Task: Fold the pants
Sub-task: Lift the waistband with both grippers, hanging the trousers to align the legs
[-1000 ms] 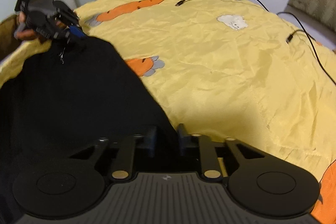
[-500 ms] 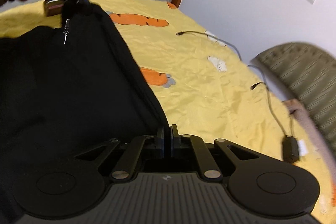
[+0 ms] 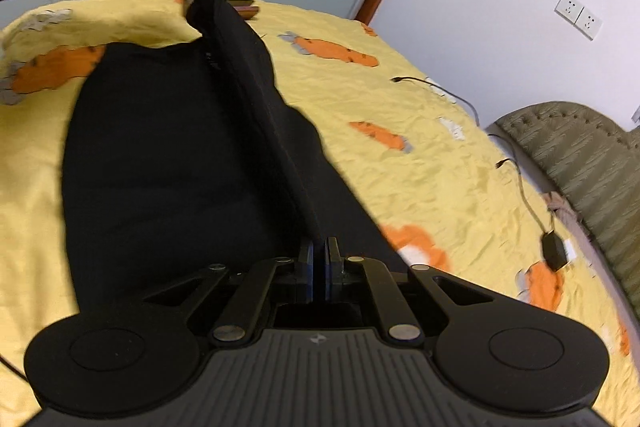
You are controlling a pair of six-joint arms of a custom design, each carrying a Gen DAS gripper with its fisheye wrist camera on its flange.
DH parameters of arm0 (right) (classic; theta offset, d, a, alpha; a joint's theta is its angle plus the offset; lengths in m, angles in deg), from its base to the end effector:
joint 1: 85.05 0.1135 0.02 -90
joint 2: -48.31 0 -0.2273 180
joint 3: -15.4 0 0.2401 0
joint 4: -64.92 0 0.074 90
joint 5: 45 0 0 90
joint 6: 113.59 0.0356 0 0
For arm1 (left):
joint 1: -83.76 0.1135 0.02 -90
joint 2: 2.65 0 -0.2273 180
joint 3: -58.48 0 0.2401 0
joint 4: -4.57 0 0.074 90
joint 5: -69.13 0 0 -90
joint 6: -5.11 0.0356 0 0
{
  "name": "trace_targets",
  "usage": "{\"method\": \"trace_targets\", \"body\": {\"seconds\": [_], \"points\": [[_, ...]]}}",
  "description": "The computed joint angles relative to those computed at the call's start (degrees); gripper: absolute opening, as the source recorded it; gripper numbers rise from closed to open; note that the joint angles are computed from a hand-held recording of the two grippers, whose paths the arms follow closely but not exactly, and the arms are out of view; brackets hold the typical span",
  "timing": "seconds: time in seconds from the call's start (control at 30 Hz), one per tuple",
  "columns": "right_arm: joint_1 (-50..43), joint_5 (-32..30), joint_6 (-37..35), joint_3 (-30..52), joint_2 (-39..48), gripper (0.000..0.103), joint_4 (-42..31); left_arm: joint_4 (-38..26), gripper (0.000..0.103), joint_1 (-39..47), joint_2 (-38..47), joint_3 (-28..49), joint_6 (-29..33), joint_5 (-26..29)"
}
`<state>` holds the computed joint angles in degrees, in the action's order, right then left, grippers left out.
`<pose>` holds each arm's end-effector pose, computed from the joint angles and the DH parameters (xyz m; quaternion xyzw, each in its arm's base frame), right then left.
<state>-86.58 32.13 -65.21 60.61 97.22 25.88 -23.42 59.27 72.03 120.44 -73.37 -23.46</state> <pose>0.1902 0.0029 0.1955 -0.3542 0.8398 -0.0510 0.4082 0.2529 -0.1134 0.2084 0.2719 0.8671 -0.0267 0.4165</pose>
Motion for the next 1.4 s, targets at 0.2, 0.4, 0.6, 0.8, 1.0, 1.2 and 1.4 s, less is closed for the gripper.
{"method": "trace_targets", "body": {"seconds": [0.2, 0.4, 0.6, 0.8, 1.0, 1.2, 1.4], "points": [[7.5, 5.3, 3.8, -5.8, -11.1, 0.005, -6.8, -1.3, 0.003, -0.8, -9.0, -10.3, -2.6, -2.8], [19.4, 14.6, 8.3, -9.2, -18.5, 0.005, -12.8, -4.3, 0.002, 2.9, -14.8, -15.9, -4.3, -0.2], [22.0, 17.1, 11.3, -9.7, -22.6, 0.005, -16.3, -6.9, 0.024, 7.4, -19.5, -17.1, -9.3, 9.7], [23.4, 18.9, 11.4, -11.1, -21.4, 0.004, -14.9, -3.9, 0.079, 2.6, -22.9, -20.6, -21.8, 8.9], [24.0, 19.9, 13.4, -11.8, -22.3, 0.005, -15.0, 0.8, 0.071, 4.5, -18.1, -20.2, -40.8, 12.0], [26.3, 22.8, 13.6, -12.7, -24.3, 0.005, -15.5, 6.6, 0.069, 9.3, -9.5, -18.5, -52.5, 14.7], [32.2, 29.9, 14.5, -15.1, -23.6, 0.005, -12.8, 7.2, 0.035, 11.0, -4.1, -15.3, -59.1, 13.5]]}}
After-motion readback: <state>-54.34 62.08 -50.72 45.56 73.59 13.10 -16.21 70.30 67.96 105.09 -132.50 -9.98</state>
